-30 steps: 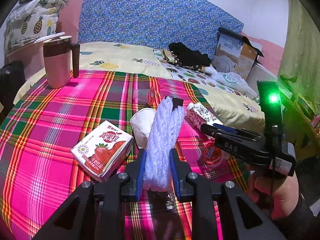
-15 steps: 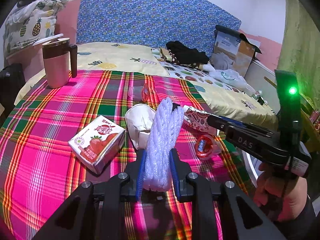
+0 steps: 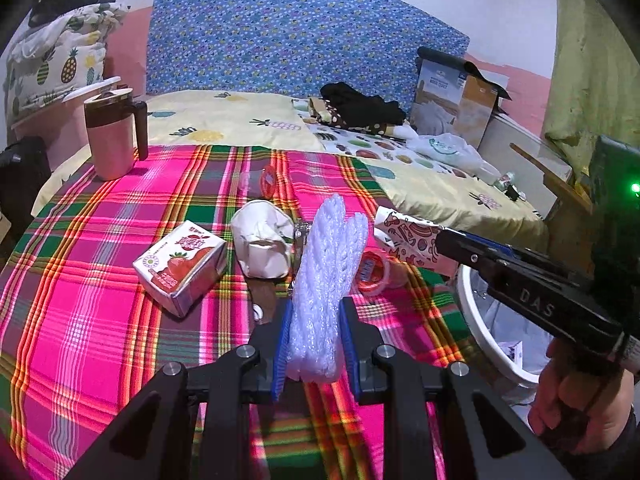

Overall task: Collect trash
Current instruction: 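Carry foam net and paper cup over the white bin and release both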

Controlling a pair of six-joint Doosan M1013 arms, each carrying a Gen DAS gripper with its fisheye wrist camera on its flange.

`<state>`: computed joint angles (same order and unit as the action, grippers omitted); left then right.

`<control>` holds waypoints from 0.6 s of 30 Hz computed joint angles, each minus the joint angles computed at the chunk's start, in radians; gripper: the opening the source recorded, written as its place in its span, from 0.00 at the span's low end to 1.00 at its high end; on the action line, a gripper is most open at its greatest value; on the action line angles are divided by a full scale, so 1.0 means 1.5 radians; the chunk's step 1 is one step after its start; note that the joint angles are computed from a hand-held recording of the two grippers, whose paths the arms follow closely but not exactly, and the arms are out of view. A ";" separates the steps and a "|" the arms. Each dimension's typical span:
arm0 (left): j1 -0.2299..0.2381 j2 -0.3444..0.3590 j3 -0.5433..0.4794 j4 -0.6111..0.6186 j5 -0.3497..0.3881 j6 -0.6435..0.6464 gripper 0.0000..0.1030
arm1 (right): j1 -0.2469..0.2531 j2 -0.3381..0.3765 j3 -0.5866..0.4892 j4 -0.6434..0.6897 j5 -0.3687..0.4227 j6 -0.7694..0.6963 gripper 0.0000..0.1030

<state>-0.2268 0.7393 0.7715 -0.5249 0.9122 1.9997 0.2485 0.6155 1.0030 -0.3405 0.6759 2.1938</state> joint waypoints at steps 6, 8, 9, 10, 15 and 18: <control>-0.004 -0.018 0.027 -0.010 -0.005 0.019 0.24 | 0.005 -0.023 0.036 -0.025 -0.017 0.033 0.21; -0.006 -0.022 0.034 -0.009 -0.005 0.022 0.24 | 0.006 -0.030 0.046 -0.036 -0.022 0.046 0.21; -0.007 -0.023 0.034 -0.008 -0.005 0.022 0.24 | 0.007 -0.033 0.050 -0.041 -0.024 0.052 0.21; -0.008 -0.025 0.037 -0.006 -0.006 0.022 0.24 | 0.008 -0.037 0.057 -0.047 -0.027 0.059 0.21; -0.012 -0.035 0.050 0.003 -0.010 0.026 0.24 | 0.011 -0.052 0.081 -0.072 -0.039 0.089 0.21; -0.016 -0.042 0.059 0.007 -0.014 0.030 0.24 | 0.012 -0.059 0.092 -0.088 -0.045 0.108 0.21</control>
<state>-0.2503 0.6768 0.8597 -0.5140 0.8918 2.0451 0.2663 0.5276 1.1403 -0.4728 0.6078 2.3551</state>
